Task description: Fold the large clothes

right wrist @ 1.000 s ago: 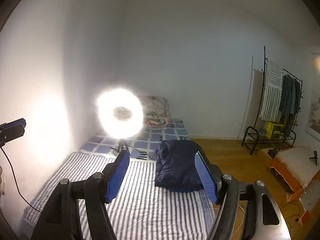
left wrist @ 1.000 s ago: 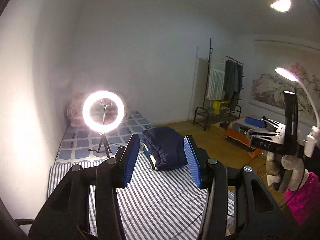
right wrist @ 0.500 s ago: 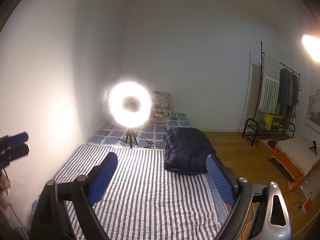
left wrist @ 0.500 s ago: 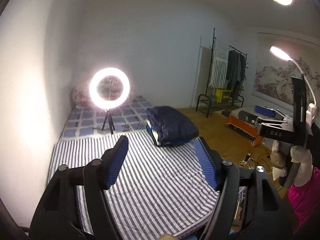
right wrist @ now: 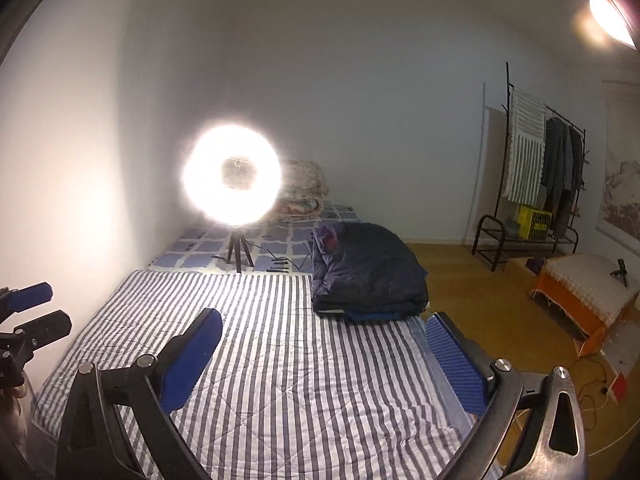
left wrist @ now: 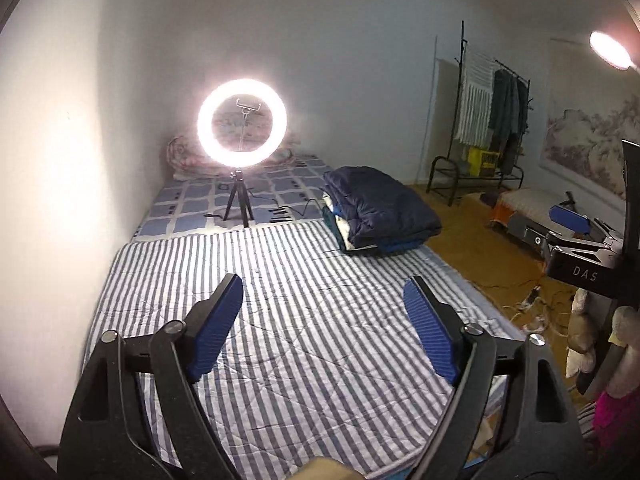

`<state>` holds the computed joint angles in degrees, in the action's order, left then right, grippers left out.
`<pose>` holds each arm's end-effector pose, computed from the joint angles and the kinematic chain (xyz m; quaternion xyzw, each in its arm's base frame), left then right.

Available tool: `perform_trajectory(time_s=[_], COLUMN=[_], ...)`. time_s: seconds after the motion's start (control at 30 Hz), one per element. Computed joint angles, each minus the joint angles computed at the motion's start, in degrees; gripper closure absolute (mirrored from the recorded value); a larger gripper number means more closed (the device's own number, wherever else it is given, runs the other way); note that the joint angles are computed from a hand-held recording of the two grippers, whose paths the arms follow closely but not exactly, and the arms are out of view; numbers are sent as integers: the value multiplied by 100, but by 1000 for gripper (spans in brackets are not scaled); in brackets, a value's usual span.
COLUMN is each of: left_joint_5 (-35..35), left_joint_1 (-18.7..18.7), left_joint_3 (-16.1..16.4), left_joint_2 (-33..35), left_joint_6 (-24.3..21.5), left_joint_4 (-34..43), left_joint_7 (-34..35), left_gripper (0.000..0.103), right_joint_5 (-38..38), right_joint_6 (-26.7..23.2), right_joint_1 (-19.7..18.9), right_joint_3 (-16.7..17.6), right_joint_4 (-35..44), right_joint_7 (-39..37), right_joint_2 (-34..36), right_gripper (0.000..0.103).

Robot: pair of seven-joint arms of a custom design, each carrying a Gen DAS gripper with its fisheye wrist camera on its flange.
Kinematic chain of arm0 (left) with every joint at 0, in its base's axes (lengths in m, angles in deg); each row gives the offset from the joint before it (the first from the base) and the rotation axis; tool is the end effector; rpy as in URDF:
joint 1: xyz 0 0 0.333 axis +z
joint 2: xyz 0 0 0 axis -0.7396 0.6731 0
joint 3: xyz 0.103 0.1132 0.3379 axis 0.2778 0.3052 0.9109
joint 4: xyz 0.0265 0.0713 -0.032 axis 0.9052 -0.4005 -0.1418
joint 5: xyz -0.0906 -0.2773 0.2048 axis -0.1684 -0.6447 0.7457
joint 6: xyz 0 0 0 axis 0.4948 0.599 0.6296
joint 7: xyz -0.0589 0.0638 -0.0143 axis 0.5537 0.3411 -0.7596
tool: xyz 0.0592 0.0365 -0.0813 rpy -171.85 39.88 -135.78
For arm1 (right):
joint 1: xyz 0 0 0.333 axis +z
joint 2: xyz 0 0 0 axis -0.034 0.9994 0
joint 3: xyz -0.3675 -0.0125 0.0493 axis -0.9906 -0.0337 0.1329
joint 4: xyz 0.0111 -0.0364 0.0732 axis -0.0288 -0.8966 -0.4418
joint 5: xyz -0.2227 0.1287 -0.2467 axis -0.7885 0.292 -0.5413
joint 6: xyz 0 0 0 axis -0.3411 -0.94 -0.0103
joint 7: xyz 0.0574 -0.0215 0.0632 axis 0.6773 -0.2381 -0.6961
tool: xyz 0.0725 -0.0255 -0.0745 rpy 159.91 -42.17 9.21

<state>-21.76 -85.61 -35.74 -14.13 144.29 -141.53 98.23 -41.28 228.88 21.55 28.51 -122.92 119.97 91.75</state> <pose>0.4241 -0.4501 0.7589 -0.6535 0.5440 -0.3671 0.3770 0.5562 0.2677 0.8229 -0.6999 0.4641 -0.3196 0.4388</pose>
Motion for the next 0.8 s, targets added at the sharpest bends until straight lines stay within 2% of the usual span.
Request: perform_trajectory(time_s=[0.1, 0.23, 0.43, 0.8], left_joint_5=[100, 274, 600, 251], left_joint_1=[-15, -71, -201, -123], left_joint_3=[19, 35, 88, 111], left_joint_2=[21, 95, 171, 259], left_joint_6=[11, -83, -364, -358], left_joint_4=[-106, -81, -44, -48], left_joint_7=[-145, -205, -317, -214], left_gripper=[10, 1, 0, 0], right_joint_5=[-22, 49, -429, -385], right_joint_6=[189, 145, 327, 428], right_joint_1=[-1, -15, 123, 87], right_joint_3=[-42, -30, -155, -181], right_joint_4=[-193, -254, -446, -561], right_joint_7=[184, 138, 443, 634], right_joint_2=[40, 102, 95, 165], right_gripper=[0, 0, 0, 0])
